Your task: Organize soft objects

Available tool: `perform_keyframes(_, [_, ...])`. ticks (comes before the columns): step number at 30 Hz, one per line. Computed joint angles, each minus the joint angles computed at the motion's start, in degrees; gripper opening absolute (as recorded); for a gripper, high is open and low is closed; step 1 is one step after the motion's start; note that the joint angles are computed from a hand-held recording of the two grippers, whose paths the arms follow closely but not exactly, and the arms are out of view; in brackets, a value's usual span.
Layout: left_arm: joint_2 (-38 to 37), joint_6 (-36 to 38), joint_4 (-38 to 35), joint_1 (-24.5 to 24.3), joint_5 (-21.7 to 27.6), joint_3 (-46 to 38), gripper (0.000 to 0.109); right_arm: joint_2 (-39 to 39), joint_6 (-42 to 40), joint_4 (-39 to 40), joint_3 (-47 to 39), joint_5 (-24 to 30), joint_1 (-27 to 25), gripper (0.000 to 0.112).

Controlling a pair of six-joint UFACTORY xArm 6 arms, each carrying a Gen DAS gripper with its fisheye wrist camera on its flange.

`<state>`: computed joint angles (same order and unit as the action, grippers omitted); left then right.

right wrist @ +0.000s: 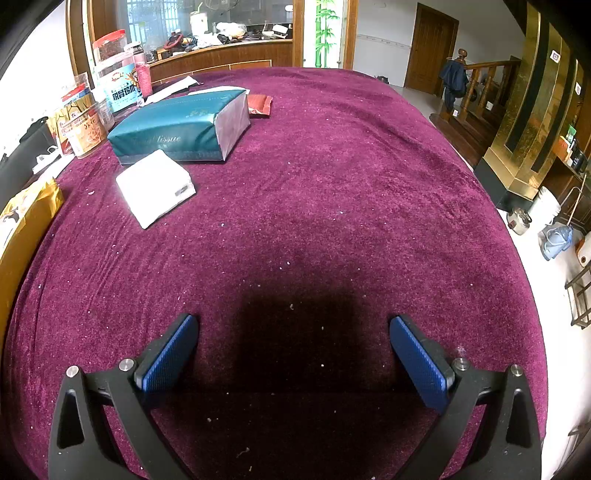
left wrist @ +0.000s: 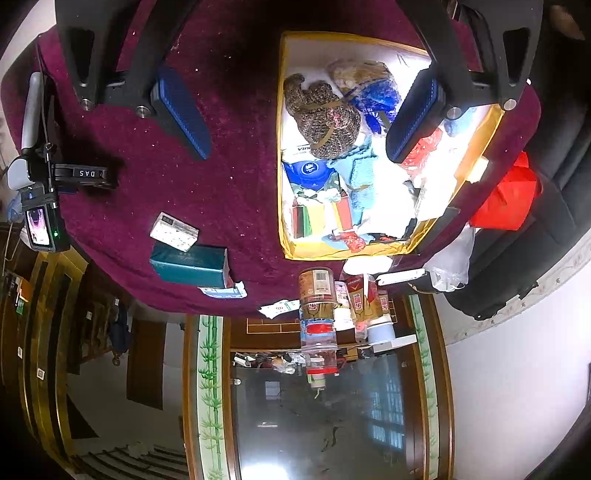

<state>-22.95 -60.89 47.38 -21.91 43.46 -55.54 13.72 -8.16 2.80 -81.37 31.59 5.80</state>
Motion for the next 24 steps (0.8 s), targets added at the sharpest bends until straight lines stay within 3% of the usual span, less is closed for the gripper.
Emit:
perform_keyframes(4, [-1.71, -2.61, 2.53, 0.08, 0.21, 1.16, 0.097, -0.02, 0.02, -0.02, -0.05, 0.07, 0.01, 0.103])
perform_keyframes(9, [-6.22, -14.87, 14.88, -1.44, 4.43, 2.78, 0.103, -0.01, -0.01, 0.01, 0.04, -0.02, 0.0, 0.103])
perform_keyframes(11, [-7.99, -13.37, 11.79, 2.25, -3.42, 4.55, 0.103, -0.02, 0.03, -0.02, -0.03, 0.07, 0.01, 0.103])
perform_keyframes(13, [-7.36, -8.57, 5.93, 5.44, -8.04, 4.76, 0.103, -0.01, 0.0, 0.0, 0.04, -0.01, 0.01, 0.103])
perform_keyframes(14, [-6.78, -8.49, 6.59, 5.95, -7.44, 4.25, 0.103, -0.03, 0.01, -0.01, -0.02, 0.06, 0.01, 0.103])
perform_keyframes(16, [-5.49, -11.51, 9.75, 5.23, -1.48, 2.89, 0.103, 0.0, 0.0, 0.01, 0.03, -0.01, 0.01, 0.103])
perform_keyframes(19, [-5.97, -10.05, 4.94, 7.2, -1.12, 3.69, 0.103, -0.01, 0.02, -0.01, 0.01, 0.03, 0.01, 0.103])
perform_keyframes(24, [-7.32, -12.22, 4.96, 7.74, 2.42, 5.34, 0.103, -0.01, 0.03, -0.01, 0.04, -0.01, 0.02, 0.103])
